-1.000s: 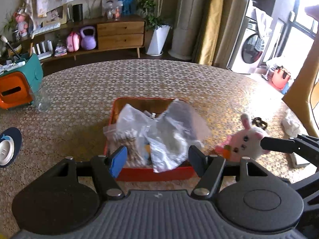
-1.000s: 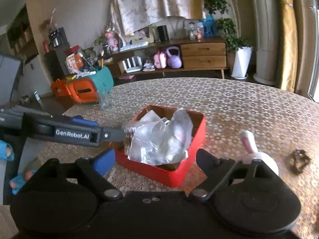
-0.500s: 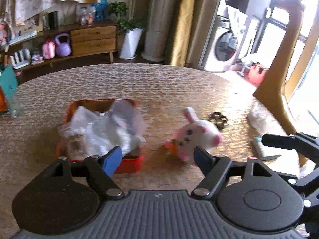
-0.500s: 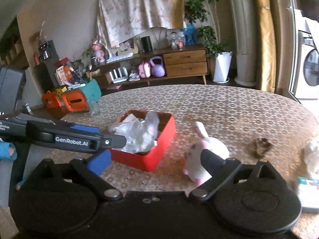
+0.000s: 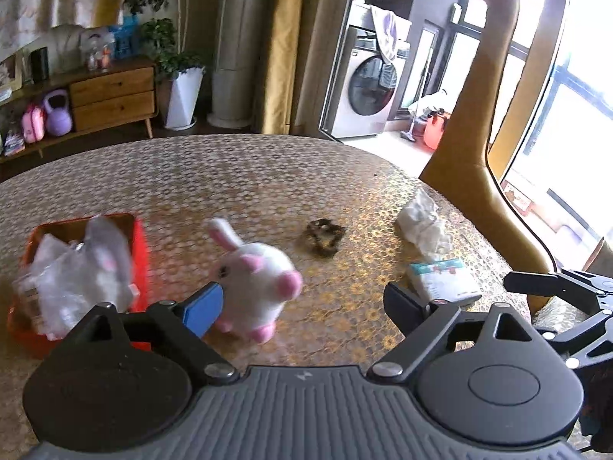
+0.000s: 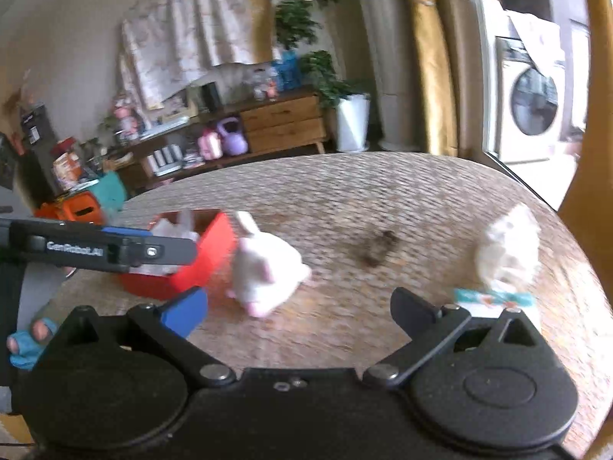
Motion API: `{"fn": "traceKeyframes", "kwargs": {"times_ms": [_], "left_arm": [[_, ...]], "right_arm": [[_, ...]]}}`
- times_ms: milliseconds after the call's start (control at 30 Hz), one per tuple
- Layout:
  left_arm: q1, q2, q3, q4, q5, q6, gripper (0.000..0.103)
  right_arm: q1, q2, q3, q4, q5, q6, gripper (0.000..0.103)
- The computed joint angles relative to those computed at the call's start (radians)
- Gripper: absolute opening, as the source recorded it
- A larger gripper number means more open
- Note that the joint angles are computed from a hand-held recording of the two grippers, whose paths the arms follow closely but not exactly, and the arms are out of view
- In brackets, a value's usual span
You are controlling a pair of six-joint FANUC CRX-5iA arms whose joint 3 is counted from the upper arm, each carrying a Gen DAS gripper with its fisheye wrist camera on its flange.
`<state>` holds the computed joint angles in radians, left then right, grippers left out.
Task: Organize soft objects
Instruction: 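Move the left gripper to the brown hair tie while the right approaches the white lace cloth, then grasp the brown hair tie with the left gripper while the right grasps the lace cloth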
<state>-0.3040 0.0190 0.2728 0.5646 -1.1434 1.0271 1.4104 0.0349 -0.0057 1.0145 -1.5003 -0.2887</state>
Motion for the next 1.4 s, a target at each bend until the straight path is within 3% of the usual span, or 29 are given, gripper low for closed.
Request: {"fn": "traceKeyframes", "kwargs": {"times_ms": [67, 367, 567, 800, 1100, 1400], "left_arm": [[-0.034, 0.001, -0.009, -0.016, 0.042, 0.004, 0.101], [-0.157, 0.096, 0.082, -0.087, 0.089, 0.106, 0.101], [-0.240, 0.207, 0.232, -0.218, 0.040, 0.248, 0.101], [-0.306, 0.320, 0.356, -0.322, 0.026, 0.382, 0.101], [-0.363, 0.456, 0.521, -0.500, 0.000, 0.563, 0.101], [-0.379, 0.621, 0.737, -0.586, -0.121, 0.642, 0.101]], "right_arm": [[0.016, -0.034, -0.044, -0.003, -0.031, -0.044, 0.102], [0.035, -0.164, -0.189, -0.031, -0.173, -0.213, 0.102], [-0.013, -0.244, -0.264, -0.068, -0.201, -0.268, 0.102], [-0.135, -0.299, -0.313, -0.109, -0.136, -0.229, 0.102], [-0.325, -0.307, -0.344, -0.186, 0.036, -0.128, 0.102], [-0.484, -0.249, -0.320, -0.288, 0.164, 0.015, 0.101]]}}
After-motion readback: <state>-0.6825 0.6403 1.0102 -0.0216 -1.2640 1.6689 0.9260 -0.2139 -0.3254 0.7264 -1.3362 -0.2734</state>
